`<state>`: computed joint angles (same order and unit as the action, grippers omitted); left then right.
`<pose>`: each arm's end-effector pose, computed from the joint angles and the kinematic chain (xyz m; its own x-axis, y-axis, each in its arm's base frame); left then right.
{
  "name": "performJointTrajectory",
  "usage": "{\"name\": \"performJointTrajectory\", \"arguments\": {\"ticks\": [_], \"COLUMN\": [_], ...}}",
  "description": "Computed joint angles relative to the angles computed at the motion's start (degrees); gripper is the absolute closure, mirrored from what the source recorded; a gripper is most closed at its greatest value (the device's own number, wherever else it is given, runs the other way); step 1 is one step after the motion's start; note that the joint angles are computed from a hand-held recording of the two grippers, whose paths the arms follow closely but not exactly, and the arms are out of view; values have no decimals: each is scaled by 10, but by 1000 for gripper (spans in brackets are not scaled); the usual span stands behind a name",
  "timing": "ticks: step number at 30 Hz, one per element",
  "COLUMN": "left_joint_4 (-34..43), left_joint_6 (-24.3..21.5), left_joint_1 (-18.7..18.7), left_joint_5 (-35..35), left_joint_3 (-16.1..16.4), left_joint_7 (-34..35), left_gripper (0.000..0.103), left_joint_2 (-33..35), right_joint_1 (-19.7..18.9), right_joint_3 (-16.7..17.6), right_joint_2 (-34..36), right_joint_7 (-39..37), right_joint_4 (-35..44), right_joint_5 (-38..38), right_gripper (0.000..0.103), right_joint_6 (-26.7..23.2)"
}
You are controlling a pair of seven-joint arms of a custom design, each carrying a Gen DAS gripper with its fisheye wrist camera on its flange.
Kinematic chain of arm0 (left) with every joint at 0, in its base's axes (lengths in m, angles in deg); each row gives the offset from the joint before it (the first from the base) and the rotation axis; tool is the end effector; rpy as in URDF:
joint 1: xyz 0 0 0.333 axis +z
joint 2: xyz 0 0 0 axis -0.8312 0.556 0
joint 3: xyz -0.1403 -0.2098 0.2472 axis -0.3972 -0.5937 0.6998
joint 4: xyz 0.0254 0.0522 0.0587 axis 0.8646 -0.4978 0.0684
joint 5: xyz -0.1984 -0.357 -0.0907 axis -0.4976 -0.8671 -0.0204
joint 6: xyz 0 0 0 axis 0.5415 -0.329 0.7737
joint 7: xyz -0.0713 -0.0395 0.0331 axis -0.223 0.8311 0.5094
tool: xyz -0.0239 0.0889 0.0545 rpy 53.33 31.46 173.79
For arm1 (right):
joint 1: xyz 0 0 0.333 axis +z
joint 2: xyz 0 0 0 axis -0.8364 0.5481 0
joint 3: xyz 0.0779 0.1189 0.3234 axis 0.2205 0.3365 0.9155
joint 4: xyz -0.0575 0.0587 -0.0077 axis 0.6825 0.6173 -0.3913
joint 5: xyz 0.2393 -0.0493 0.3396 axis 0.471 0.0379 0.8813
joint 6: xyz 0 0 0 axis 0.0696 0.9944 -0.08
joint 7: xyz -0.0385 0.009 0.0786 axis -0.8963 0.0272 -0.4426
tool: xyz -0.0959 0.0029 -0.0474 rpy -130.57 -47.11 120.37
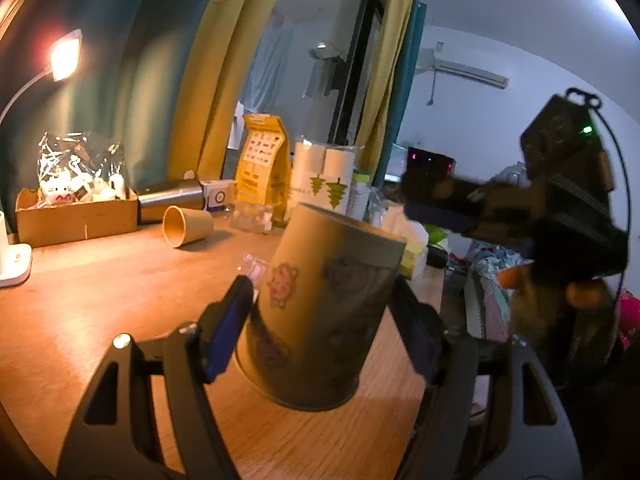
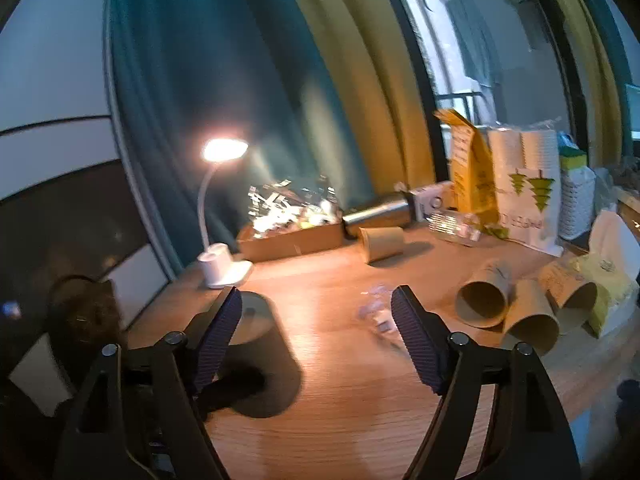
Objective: Flip cup upside down
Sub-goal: 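Lift the pig-print cup with the left tool and turn it rim-down, then lower the cup rim-down onto the table and open the left tool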
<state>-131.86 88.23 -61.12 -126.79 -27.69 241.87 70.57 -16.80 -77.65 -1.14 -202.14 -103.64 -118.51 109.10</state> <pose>0.7000 -0.2982 0.5172 -0.8926 -0.3865 0.2322 -0.3097 0.1512 -0.9387 0.5874 0.4900 0.5812 -0.0397 -0.9731 -0.2270 -0.3591 0.2259 -0.9056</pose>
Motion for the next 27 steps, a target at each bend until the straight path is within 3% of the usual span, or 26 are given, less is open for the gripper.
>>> {"name": "performJointTrajectory", "arguments": {"ticks": [12,18,20,23,27], "left_joint_4": [-9,-15,-19,-24,-24], "left_joint_6": [-8,-10,-12,-15,0], "left_joint_1": [-4,-4,-3,-5,-14], "left_joint_5": [-7,-10,-12,-9,1], "left_joint_3": [0,0,0,3,8], "left_joint_7": [26,31,36,44,37], "left_gripper": [32,32,32,32,32], "left_joint_2": [-4,-9,-12,-17,-17], "right_joint_1": [-11,-5,-3,-1,1], "right_joint_3": [4,-4,-5,-10,-16], "right_joint_2": [65,75,80,81,83], "right_joint_7": [-144,-183,-194,-198,-193], "right_joint_4": [68,77,82,82,81], "right_joint_5": [138,178,191,203,208], "right_gripper": [20,42,58,66,67], "right_joint_6": [61,63,59,60,51]}}
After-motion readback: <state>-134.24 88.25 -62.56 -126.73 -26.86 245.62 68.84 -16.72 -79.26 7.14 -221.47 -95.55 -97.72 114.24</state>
